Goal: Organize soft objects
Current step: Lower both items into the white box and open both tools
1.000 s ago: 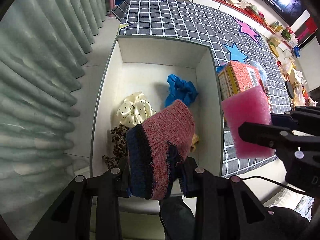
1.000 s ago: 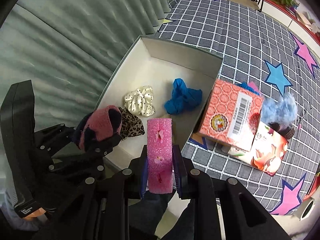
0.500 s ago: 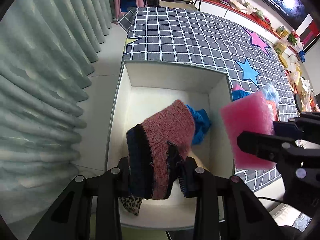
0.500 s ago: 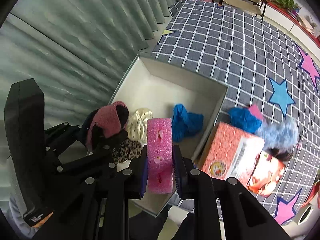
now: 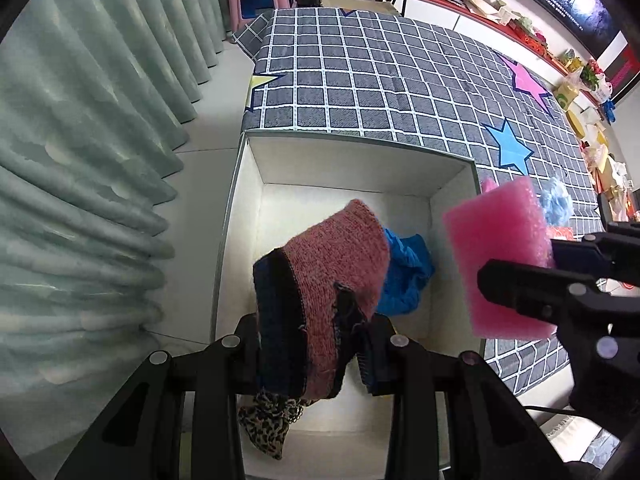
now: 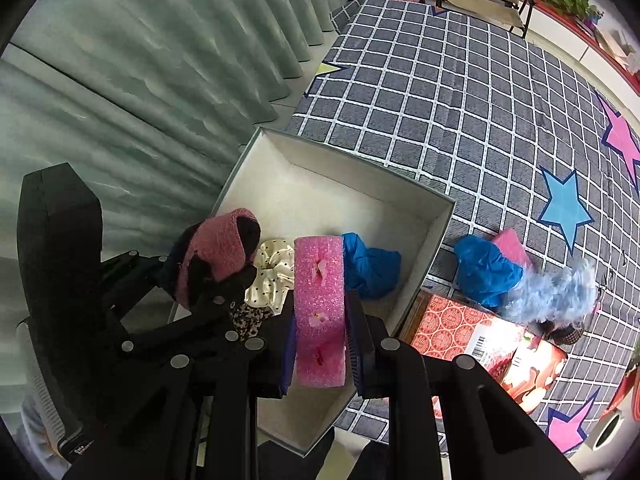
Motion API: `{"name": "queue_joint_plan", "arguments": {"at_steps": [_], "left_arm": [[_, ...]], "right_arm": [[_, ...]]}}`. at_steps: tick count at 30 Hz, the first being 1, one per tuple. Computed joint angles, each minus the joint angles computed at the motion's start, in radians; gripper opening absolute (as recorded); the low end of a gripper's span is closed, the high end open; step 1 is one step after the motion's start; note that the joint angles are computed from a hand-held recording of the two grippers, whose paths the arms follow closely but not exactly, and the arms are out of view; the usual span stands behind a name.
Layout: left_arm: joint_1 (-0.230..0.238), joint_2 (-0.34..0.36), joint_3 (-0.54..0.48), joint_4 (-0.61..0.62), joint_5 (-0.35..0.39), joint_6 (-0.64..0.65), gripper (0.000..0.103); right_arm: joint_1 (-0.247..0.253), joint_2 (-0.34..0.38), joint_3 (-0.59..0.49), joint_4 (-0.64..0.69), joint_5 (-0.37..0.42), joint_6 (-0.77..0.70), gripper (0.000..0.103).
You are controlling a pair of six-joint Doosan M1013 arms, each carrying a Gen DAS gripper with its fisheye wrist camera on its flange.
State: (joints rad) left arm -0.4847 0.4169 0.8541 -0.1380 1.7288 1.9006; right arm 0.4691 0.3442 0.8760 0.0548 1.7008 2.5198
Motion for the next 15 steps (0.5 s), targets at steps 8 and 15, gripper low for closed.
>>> {"name": "queue_joint_plan", "arguments": {"at_steps": [8, 15], "left_arm": [[-0.012, 0.015, -0.007, 0.017, 0.012, 0.021, 0.037], [-0.020, 0.019, -0.004, 0.027, 0.013, 0.029, 0.037]], "right_arm": [[-0.015, -0.001, 0.018, 0.001, -0.007, 0.018, 0.024], [-0.022, -0.005, 0.030, 0.000, -0.015, 0.030, 0.024]]}}
